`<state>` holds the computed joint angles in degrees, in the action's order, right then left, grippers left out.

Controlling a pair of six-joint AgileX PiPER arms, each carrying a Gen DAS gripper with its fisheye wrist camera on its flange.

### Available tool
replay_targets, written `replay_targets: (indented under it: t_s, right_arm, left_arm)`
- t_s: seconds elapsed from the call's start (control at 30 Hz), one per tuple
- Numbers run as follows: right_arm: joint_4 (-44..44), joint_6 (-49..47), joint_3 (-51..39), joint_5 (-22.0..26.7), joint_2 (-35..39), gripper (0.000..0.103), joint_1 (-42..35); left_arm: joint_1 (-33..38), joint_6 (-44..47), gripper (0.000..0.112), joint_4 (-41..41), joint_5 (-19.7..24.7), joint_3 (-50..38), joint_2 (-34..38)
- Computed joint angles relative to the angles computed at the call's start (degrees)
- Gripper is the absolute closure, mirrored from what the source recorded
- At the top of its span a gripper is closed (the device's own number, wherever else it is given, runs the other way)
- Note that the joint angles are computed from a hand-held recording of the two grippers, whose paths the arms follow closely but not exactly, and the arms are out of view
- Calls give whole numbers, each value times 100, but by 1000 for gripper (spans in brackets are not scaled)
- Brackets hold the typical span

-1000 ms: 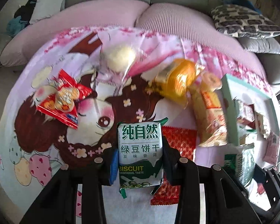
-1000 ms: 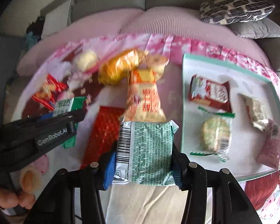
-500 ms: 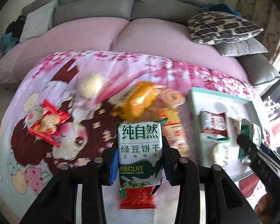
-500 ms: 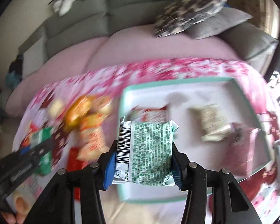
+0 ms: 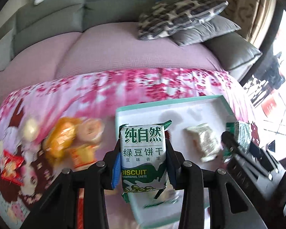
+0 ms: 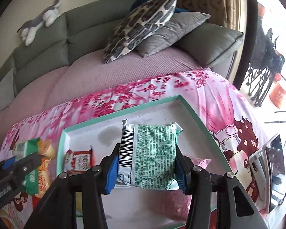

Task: Organize snacks
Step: 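Carry both held snacks over the tray and open both tools to release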

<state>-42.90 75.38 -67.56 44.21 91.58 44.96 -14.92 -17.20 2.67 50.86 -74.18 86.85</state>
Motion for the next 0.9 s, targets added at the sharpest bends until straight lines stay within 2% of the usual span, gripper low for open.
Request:
replay_targets:
  t_s: [0.1,0.2,0.5,0.57,0.6,0.63,0.87,0.9]
  right_arm:
    - [-19,-16,135,-220,1,50,-172]
    - [-40,-21,108,-118,92,50,-159]
    - [6,-44,194,-283,101,50,-310]
    - [6,-28,200,-286,104,50,-318]
    - [10,-21,203,-281,102,50,-321]
    - [31,-32,177,-259,115,50,-316]
    - [309,-307,166,-415,122,49,-396]
    - [370,-416,166,-476,118,45,-425]
  left_arm:
    - [-164,-84,71,-11,16,-344,472]
    - [-240,-167,71,-38,-37,-578,856]
    - [-422,-371,71,65,-29,-1187,1500]
    - [-475,-594,60,265,-47,-1198,1500]
    - [-502,-700,41,380,-23,-1203,1488]
    - [-507,-743,32,425,-19,-1194,1457]
    - [-478,-1040,32,772,241,-1058,1165]
    - [-438,-1082,31,782,252,-976,1084]
